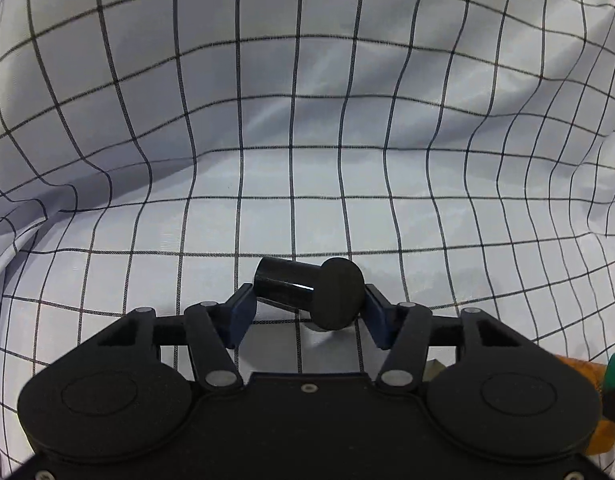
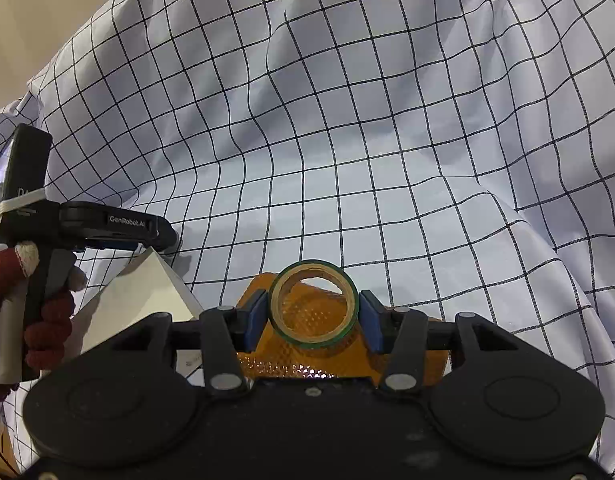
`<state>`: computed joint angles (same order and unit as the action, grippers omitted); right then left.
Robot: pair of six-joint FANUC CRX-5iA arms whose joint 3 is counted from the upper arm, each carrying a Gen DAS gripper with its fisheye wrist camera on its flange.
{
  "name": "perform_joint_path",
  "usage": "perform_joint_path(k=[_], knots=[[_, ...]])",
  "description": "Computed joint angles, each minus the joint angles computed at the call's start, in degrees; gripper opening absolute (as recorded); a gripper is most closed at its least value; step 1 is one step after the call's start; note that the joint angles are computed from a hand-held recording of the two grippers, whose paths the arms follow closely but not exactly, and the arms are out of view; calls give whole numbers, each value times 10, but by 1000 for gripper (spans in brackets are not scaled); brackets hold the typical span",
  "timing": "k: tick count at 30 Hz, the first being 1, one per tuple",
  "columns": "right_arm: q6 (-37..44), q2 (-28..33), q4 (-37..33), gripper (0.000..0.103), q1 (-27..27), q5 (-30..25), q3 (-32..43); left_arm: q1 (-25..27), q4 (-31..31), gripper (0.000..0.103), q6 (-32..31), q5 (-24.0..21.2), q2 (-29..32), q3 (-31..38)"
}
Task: Organize soft objects
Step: 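Close the left tool on the black cylindrical cap and lift it, then carry the black cap and the tape roll over the basket with both tools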
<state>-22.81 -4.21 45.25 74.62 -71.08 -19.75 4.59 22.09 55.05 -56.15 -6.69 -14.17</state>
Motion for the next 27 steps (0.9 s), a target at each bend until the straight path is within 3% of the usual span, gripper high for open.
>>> perform_joint_path(k=[10, 16, 21, 27], knots=[[-6, -3, 7, 48, 18, -31, 10, 27, 66, 54, -21, -13, -59, -20], [-11, -2, 10, 48, 41, -66, 22, 25, 67, 54, -16, -28, -125, -38], [-19, -1, 12, 48, 72, -104, 31, 28, 57, 54, -4, -60, -173, -45], [-43, 2, 13, 48, 118, -151, 43, 66, 76, 54, -29, -112, -238, -69]])
